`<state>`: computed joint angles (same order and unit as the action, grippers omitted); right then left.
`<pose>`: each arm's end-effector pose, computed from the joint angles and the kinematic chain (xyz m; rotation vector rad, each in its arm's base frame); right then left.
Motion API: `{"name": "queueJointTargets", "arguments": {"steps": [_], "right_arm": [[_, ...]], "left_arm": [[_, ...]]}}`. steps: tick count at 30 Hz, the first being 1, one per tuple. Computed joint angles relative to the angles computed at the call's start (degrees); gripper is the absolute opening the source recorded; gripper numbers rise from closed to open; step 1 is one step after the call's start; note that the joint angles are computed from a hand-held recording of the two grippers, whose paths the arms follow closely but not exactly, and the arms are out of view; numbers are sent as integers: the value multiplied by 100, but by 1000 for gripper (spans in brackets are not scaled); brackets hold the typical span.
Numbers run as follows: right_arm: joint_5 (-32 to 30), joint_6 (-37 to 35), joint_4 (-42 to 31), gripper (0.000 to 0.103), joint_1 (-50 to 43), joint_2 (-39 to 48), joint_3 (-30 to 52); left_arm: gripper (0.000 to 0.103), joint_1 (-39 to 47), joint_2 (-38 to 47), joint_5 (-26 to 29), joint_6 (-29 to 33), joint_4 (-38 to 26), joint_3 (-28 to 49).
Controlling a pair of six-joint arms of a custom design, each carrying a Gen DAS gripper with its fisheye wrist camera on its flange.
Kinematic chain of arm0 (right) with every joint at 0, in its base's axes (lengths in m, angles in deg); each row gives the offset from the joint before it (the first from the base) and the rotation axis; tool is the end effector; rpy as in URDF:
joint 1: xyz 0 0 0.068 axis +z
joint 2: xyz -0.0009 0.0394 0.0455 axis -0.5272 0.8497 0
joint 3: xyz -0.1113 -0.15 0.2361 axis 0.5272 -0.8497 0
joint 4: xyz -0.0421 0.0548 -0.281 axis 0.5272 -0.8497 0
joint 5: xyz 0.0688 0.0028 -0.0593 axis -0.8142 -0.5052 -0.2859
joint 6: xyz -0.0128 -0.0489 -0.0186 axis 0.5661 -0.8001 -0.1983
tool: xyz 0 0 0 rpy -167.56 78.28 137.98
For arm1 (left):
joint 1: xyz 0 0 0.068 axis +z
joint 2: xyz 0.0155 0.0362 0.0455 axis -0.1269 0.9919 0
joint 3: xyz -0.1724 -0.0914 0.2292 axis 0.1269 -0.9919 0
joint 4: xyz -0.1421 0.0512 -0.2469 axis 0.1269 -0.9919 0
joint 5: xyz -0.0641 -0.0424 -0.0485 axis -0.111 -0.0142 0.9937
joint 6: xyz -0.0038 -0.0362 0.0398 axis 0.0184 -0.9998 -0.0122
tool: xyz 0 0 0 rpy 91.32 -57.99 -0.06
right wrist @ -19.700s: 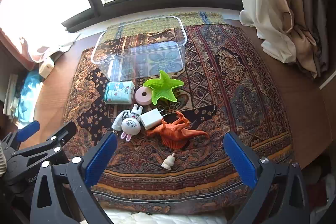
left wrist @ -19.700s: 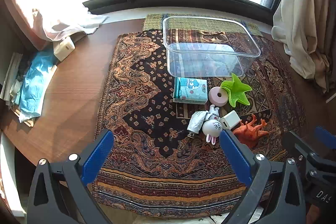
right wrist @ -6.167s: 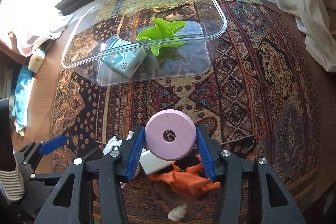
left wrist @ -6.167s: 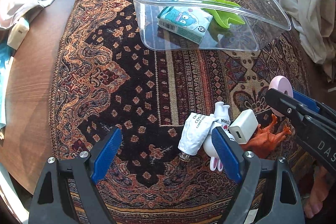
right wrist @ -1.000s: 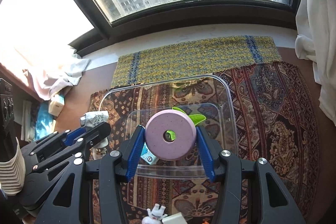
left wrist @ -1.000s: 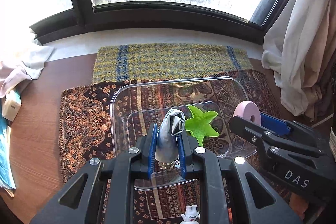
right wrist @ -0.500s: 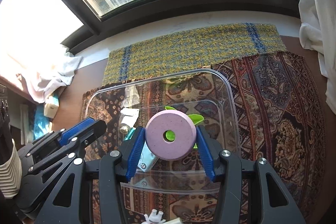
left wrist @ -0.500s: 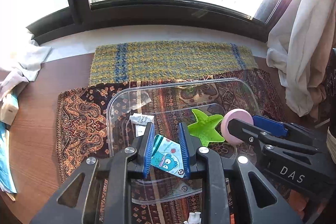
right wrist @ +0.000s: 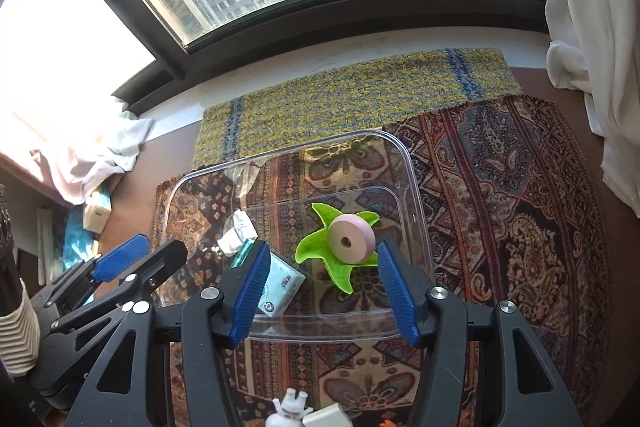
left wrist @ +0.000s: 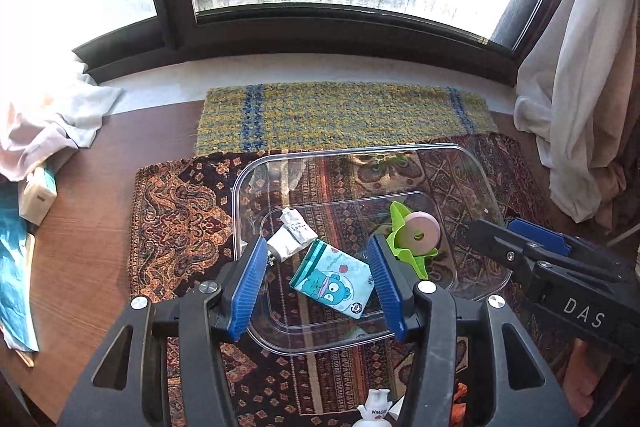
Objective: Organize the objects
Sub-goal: 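Lower both items into the container and open both grippers, then withdraw both grippers from the container toward the white bunny and charger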
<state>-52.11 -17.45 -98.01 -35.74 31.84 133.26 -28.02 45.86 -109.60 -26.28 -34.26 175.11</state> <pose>0.3084 -0.0367 0.3551 1.3419 2.2508 -0.3565 0.3371 -0.1109 0.3523 -1.0593 2.4614 0.2706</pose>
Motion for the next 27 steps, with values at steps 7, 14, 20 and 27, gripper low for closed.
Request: {"name": "queueJointTargets", "arguments": {"steps": [7,14,20,27], "right_arm": [[141,278,-224,56,309,-139,-5],[299,684,-545,56,691,-271,-19],[363,1130,-772,57,1027,-412,-135],[412,1664,-996,57,1420,-577,-305]], "left_arm": [[56,-317,-45,-177,-399,-362,124],[57,-669,-32,-256,-768,-645,224],[57,-1006,8,-287,-1116,-895,310],[57,-1363,64,-285,-1433,-1082,402]]}}
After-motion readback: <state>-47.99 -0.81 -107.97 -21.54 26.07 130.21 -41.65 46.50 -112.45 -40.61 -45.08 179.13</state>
